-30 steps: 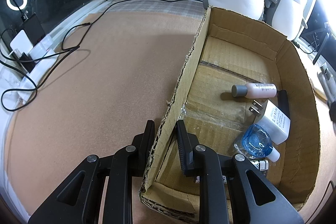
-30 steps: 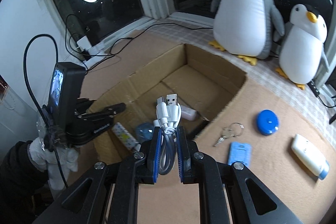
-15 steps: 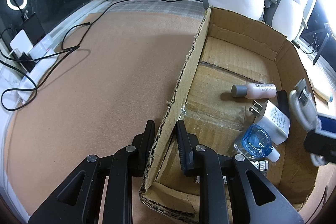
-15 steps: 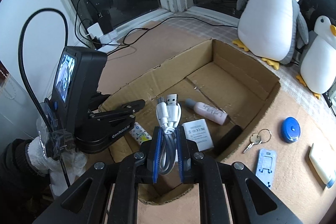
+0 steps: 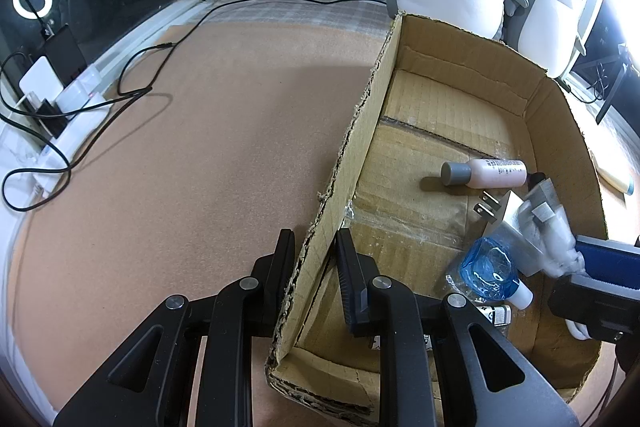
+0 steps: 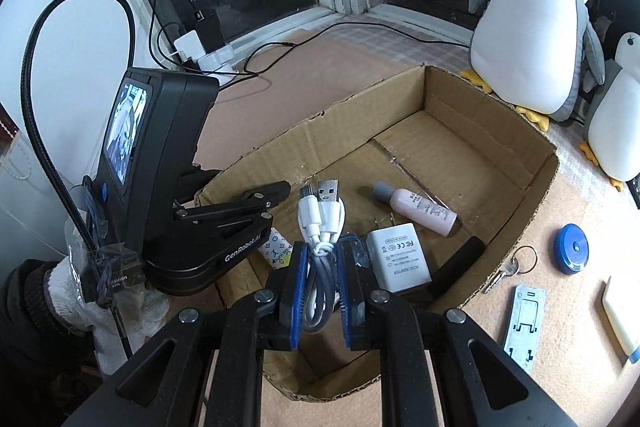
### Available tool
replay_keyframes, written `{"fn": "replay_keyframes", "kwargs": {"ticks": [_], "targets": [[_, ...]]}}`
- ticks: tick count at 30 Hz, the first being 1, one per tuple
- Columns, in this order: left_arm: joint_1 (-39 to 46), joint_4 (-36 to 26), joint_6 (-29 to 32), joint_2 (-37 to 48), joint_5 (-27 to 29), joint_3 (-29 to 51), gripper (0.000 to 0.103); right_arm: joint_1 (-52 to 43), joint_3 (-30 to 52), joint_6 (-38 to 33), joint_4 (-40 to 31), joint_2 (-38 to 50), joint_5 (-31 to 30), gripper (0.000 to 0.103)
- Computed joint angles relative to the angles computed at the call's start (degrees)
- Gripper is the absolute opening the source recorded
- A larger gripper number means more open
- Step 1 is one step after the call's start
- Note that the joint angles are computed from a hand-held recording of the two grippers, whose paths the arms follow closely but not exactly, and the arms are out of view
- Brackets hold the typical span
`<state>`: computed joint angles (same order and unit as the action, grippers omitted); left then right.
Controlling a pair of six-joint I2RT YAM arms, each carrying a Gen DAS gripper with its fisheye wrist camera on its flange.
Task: Organize rigid objects
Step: 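Carry the white USB cable into the box and open the right gripper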
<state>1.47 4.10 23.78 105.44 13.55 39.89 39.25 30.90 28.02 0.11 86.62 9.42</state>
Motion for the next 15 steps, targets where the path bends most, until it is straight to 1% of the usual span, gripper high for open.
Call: {"fn": "replay_keyframes", "kwargs": {"ticks": [2,3,5,7,9,12,15], "targets": [[-0.19,0.03,-0.15,-0.03,-0.13,-0.01,0.019,0.36,-0.10,-0.07,0.14,-0.25,0.28,0.015],[0.01,0.01,0.04,0.02,0.00,0.02,0.019,0.40,-0.10,-0.21,0.16,-0.39,0.09,0.017],[-0.11,0.07,-0.10,0.01,-0.06,-0.02,0.019,0.77,0.12,-0.30,-0.25,-0.47,0.77,0.022],[-0.06,0.08,-0.07,-0.02,-0.02,-0.05,0.019,0.93,0.27,-0.36,-0.49,-0.57,1.29,0.036],[-0.07,0.11,-0.10,-0.02,-0.03,-0.07,0.019,1.20,0.02,-0.10,-0.51,-1.05,2.02,0.043],[-0.06,0.10,-0.07,-0.03,0.00,-0.07,0.019,1.10,-0.11,0.13,-0.81,-1.39,1.98,0.045],[-0.06,0.10,-0.10,-0.02,0.00,-0.07,0.019,1.11,-0.10,0.19,-1.48,-1.65,2.70,0.053]]}}
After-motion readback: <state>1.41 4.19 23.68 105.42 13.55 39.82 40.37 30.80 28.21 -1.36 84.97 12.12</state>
